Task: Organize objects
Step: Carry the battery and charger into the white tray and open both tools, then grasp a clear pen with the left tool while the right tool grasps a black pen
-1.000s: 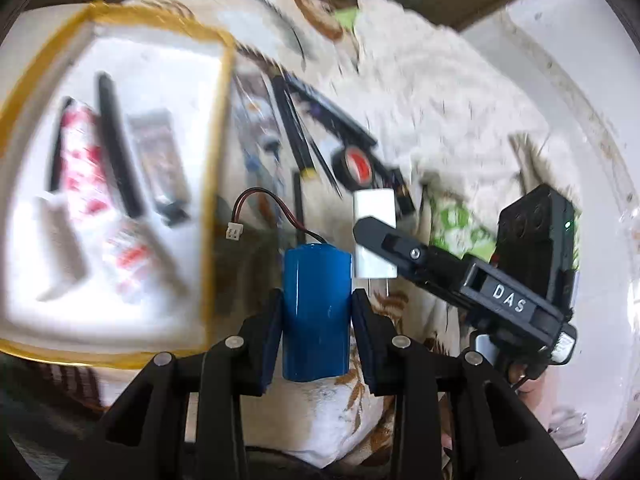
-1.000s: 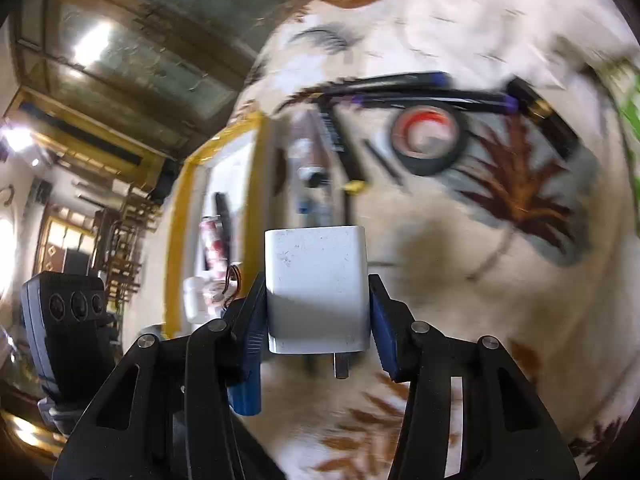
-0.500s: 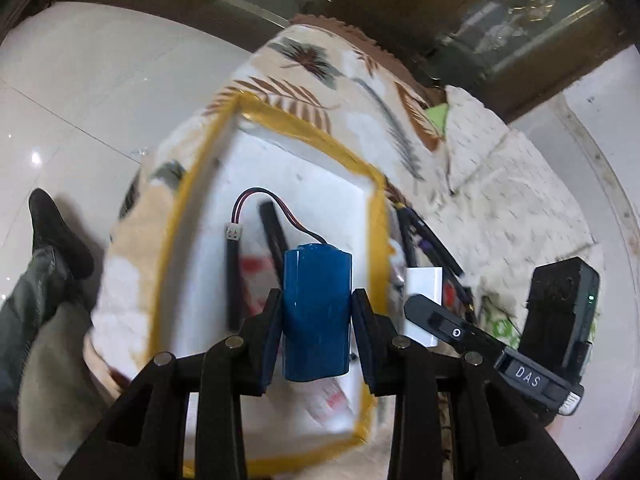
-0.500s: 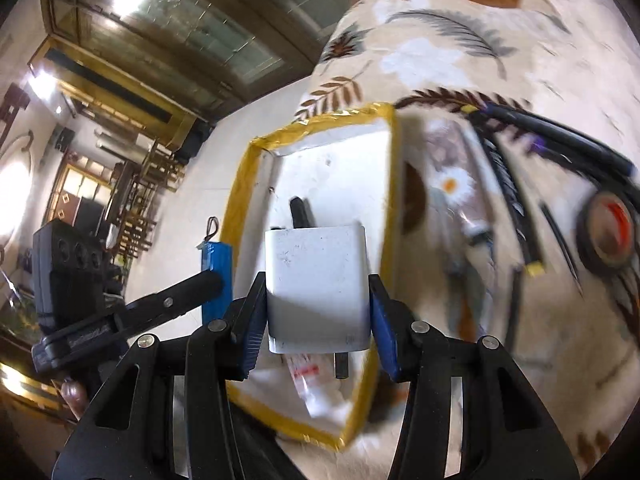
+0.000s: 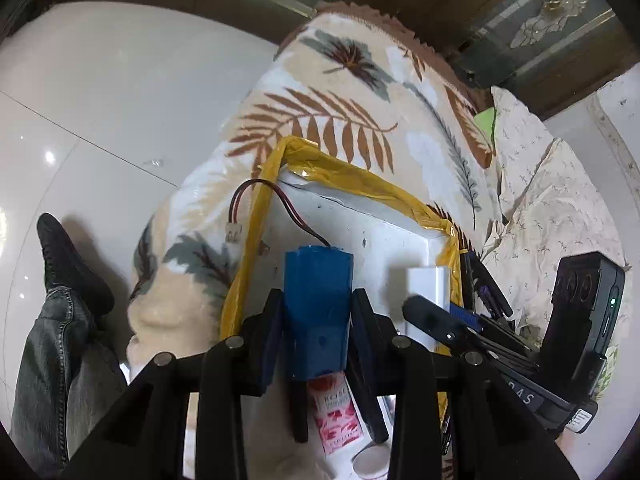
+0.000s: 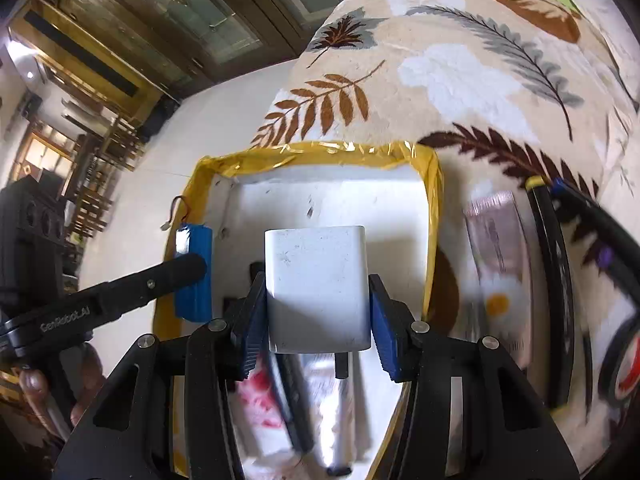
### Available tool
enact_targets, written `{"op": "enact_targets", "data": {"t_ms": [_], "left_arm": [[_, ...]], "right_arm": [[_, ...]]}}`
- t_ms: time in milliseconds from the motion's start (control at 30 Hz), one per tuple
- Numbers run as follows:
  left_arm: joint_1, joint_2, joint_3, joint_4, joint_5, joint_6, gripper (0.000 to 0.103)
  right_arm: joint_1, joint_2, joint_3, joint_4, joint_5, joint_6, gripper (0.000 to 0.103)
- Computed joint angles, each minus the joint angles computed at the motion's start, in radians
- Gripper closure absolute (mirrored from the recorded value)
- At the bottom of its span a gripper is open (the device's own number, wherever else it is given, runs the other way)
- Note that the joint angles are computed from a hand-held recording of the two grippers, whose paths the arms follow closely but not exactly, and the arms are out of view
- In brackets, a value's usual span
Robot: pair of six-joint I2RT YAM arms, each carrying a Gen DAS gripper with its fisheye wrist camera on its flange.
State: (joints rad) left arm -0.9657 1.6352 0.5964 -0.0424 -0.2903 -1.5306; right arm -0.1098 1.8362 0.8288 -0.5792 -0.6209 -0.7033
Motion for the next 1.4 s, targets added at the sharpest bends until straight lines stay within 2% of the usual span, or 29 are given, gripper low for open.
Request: {"op": "enact_targets", "data": {"t_ms": [200,433,600,733,833,933,967,1033,1100,1133,1167,1233,1333,1400], "left_arm": [[0.051,0.074,0.115,-0.115,0.003,0.060,0.070],[0.064,0.193,0.263,-0.289,-0.019,0.093,0.069],[0.039,0.168,0.215,-0.230,-0.078,0.073,0.068],[0.017,0.152,0.188,-0.196,-0.117,0.083,0.069],[0.001,0.110,0.124,-0.106,-0.138,0.078,0.060],[-0.008,0.041,0.018,0.039,-0.144,0.035,0.048],[-0.019,0.018,-0.011,0.073,-0.154,0.010,0.048],[-0.064,-0.017,-0.025,0.051,-0.194,-0.077,0.046],[-0.130,-0.023,0.011,-0.024,-0.239,-0.172,0.036],[-0.168,-0.009,0.040,-0.047,-0.260,-0.212,0.030],[-0.207,0.024,0.090,-0.073,-0.272,-0.238,0.029],[-0.243,0.096,0.185,-0.092,-0.256,-0.259,0.029],[-0.262,0.243,0.392,-0.126,-0.200,-0.220,0.029],[-0.270,0.375,0.587,-0.187,-0.157,-0.170,0.029]], "right_arm": [[0.080,-0.025,-0.038,0.133,0.058,0.075,0.056],[0.127,-0.073,-0.113,0.252,0.131,0.093,0.056],[0.153,-0.119,-0.188,0.349,0.183,0.087,0.056],[0.197,-0.135,-0.241,0.440,0.264,0.080,0.055],[0.218,-0.161,-0.277,0.474,0.304,0.048,0.054],[0.183,-0.161,-0.238,0.389,0.268,0.008,0.054],[0.155,-0.162,-0.216,0.340,0.236,-0.005,0.054],[0.096,-0.177,-0.178,0.237,0.174,-0.043,0.054],[-0.008,-0.204,-0.144,0.112,0.087,-0.119,0.054],[-0.072,-0.200,-0.116,0.035,0.043,-0.173,0.054],[-0.168,-0.164,-0.059,-0.089,-0.011,-0.266,0.054],[-0.303,-0.087,0.024,-0.247,-0.047,-0.382,0.054],[-0.546,0.107,0.219,-0.481,-0.056,-0.558,0.054],[-0.644,0.210,0.327,-0.551,-0.025,-0.601,0.054]]}}
